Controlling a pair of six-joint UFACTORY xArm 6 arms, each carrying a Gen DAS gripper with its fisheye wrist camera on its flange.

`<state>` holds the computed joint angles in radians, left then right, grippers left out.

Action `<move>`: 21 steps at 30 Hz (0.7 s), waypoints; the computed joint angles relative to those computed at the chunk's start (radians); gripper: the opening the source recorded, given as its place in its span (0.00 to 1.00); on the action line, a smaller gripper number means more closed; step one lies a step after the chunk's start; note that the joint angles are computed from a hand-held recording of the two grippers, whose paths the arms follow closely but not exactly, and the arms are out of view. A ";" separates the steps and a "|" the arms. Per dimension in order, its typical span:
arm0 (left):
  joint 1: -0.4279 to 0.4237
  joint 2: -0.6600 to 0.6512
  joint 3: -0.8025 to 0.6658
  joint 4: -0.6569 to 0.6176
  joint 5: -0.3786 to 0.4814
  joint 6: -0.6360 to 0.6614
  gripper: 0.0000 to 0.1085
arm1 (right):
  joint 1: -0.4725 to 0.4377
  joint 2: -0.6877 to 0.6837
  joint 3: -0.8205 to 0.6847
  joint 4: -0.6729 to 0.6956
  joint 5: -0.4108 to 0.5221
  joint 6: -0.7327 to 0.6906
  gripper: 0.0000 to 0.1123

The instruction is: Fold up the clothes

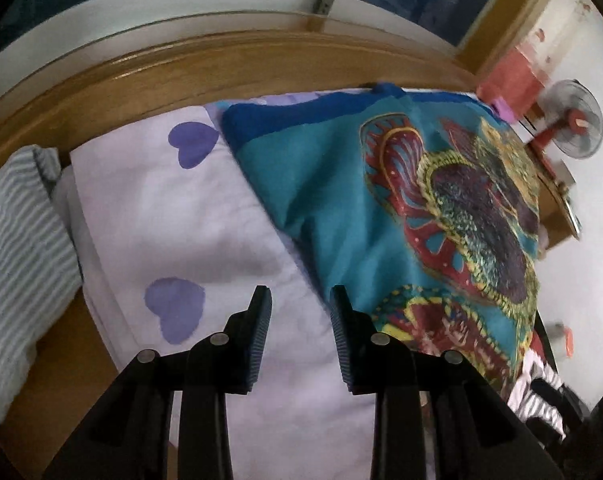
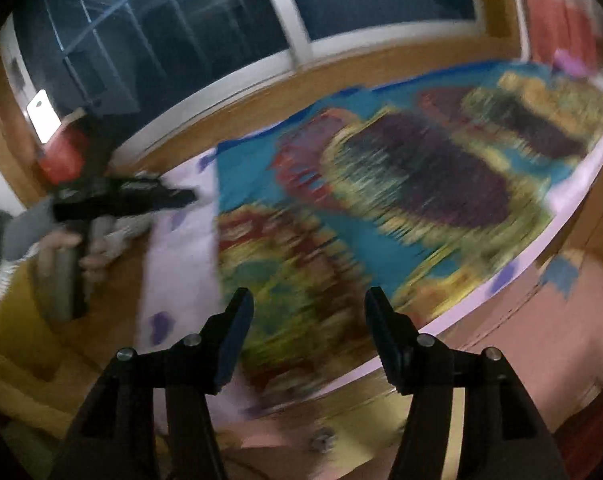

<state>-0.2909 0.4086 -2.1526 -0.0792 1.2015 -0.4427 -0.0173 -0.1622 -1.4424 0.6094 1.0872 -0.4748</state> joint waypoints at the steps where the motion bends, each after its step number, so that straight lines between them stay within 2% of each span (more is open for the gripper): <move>1: 0.010 -0.005 0.011 -0.019 -0.001 0.027 0.28 | 0.025 -0.026 0.027 -0.028 -0.022 0.022 0.52; 7: 0.049 -0.013 0.031 -0.086 -0.023 0.147 0.28 | 0.175 -0.100 0.129 -0.291 -0.182 0.194 0.52; 10: 0.070 -0.008 0.039 -0.099 -0.044 0.151 0.28 | 0.240 -0.111 0.180 -0.485 -0.263 0.288 0.52; 13: 0.092 0.002 0.039 -0.120 -0.060 0.136 0.28 | 0.292 -0.123 0.223 -0.624 -0.291 0.356 0.52; 21: 0.147 0.175 -0.212 -0.208 0.000 0.149 0.29 | 0.355 -0.119 0.271 -0.869 -0.335 0.535 0.52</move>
<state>-0.1438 0.5837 -2.3646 -0.2873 1.2011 -0.2942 0.3381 -0.2812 -1.1718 -0.2595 0.7524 0.0604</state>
